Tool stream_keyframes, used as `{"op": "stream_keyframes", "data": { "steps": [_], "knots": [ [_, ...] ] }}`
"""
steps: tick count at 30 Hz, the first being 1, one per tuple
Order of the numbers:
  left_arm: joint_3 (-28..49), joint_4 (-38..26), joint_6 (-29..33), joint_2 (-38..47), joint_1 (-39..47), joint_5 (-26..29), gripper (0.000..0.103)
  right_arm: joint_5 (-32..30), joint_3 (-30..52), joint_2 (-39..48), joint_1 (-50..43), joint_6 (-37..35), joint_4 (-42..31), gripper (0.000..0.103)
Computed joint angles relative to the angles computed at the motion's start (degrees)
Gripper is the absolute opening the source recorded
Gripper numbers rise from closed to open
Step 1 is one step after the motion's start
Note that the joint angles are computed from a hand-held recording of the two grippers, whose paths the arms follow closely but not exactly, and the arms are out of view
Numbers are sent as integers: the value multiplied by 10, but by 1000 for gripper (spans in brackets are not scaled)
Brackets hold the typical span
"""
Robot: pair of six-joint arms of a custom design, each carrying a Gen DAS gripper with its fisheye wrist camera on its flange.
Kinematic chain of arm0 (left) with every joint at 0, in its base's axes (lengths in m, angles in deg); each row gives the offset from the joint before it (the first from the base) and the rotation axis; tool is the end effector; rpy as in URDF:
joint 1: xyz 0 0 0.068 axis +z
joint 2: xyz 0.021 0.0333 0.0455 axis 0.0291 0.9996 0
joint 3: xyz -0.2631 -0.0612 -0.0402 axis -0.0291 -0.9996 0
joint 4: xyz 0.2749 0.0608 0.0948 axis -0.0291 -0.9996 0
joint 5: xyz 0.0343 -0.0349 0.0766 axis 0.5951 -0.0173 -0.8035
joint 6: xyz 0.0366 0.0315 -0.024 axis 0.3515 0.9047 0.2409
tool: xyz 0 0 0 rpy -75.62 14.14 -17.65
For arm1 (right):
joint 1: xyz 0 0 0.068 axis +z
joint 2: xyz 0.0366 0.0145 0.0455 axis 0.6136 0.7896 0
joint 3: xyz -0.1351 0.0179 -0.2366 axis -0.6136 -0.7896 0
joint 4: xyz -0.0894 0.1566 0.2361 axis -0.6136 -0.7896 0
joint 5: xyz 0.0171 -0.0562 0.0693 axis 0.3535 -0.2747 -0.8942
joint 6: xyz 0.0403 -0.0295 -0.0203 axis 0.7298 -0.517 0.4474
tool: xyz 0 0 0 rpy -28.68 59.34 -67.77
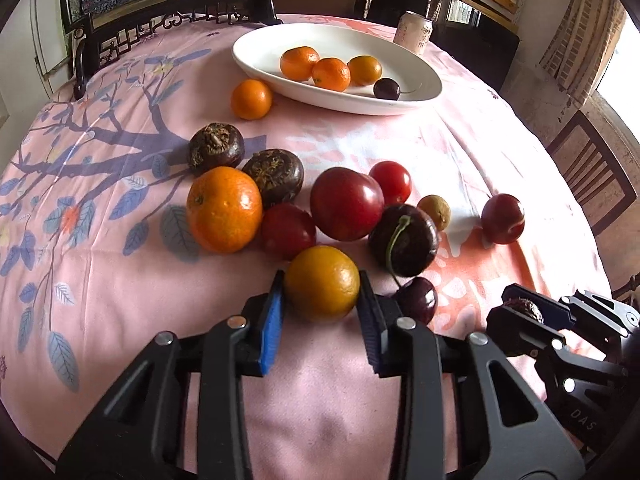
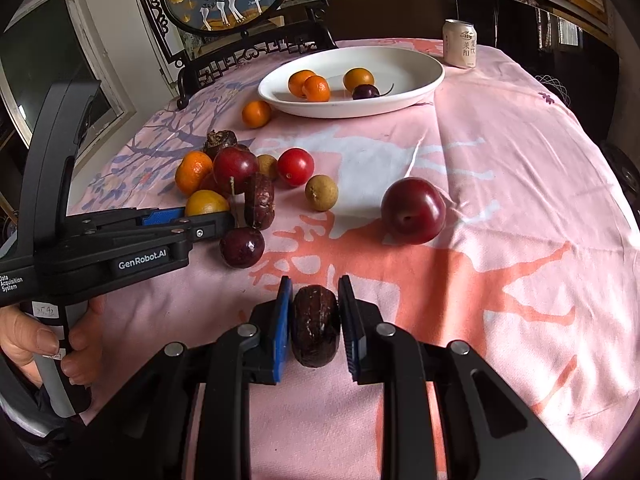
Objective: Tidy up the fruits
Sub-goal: 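Grasp a yellow-orange fruit with the left tool while the right tool holds the passion fruit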
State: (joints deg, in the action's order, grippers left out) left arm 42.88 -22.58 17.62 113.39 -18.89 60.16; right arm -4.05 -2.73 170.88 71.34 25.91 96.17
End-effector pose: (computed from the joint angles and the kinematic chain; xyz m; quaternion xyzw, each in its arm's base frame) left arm 0.3080 -0.1116 0.0522 -0.0411 0.9556 -0.0619 0.2850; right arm 0.2977 0.2018 0.0649 -0.2002 0.9194 0.1751 0.2898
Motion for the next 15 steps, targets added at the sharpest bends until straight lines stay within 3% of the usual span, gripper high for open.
{"op": "stream_keyframes", "data": {
  "steps": [9, 15],
  "knots": [
    [-62, -3, 17, -89, 4, 22, 35, -24, -3, -21, -13, 4, 8, 24],
    [-19, -42, 58, -138, 15, 22, 35, -24, 30, -49, -24, -16, 5, 24]
  ]
}}
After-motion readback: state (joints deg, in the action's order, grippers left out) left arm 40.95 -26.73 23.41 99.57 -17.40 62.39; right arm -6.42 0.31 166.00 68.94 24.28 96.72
